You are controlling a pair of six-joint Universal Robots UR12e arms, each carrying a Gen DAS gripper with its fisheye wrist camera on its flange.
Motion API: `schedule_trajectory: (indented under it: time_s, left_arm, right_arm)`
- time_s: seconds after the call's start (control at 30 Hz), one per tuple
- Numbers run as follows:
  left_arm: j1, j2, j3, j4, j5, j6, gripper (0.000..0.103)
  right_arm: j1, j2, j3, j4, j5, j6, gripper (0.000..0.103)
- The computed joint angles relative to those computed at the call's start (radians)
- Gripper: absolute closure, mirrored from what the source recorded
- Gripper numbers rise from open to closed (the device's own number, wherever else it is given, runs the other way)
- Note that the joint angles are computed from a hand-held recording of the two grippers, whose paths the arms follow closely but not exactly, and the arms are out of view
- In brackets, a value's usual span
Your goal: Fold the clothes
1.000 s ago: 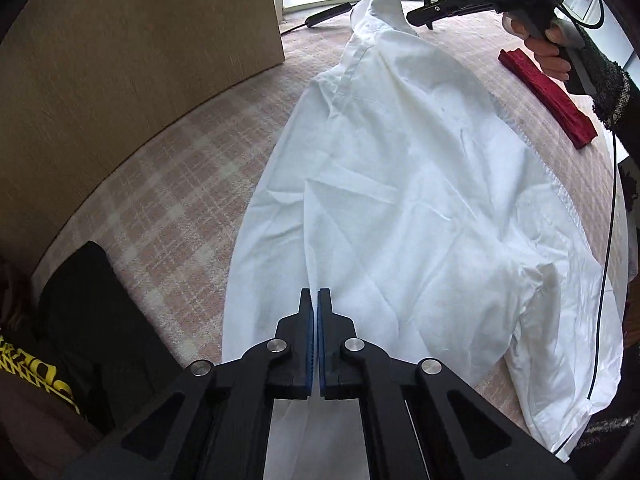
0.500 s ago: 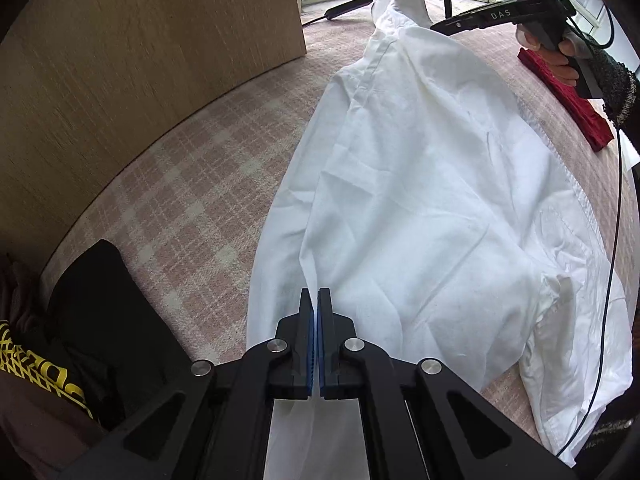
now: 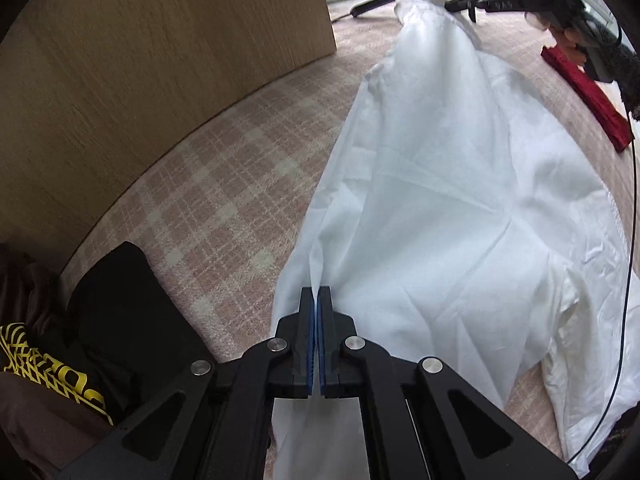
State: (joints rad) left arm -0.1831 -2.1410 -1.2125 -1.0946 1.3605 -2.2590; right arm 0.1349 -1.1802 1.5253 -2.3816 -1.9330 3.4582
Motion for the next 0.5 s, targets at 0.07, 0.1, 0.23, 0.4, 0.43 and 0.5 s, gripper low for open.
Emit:
schedule_trajectory:
  time_s: [0.07,0.1,0.23,0.4,0.43,0.5]
  left_arm:
    - [0.003,0.003,0.002,0.015,0.011,-0.02,0.094]
    - [0.005,0.008,-0.001,0.025,0.011,-0.022,0.094]
    - [0.027,0.05,-0.028,0.024,-0.043,-0.023,0.096]
    - [0.046,0.133,-0.105,-0.097,-0.174,0.047,0.08]
    - [0.049,0.155,-0.129,-0.125,-0.185,0.074,0.08]
    - [0.055,0.193,-0.168,-0.194,-0.209,0.114,0.08]
  right_arm:
    - [0.0,0.01,-0.012,0.042,0.001,0.017,0.096]
    - [0.0,0.01,-0.013,0.051,0.004,0.029,0.092]
    - [-0.016,-0.079,0.072,-0.043,0.097,0.102,0.085]
    - [-0.021,-0.213,0.196,-0.1,0.256,0.186,0.085]
    - [-0.016,-0.241,0.221,-0.11,0.287,0.209,0.085]
    - [-0.007,-0.297,0.271,-0.13,0.347,0.261,0.085]
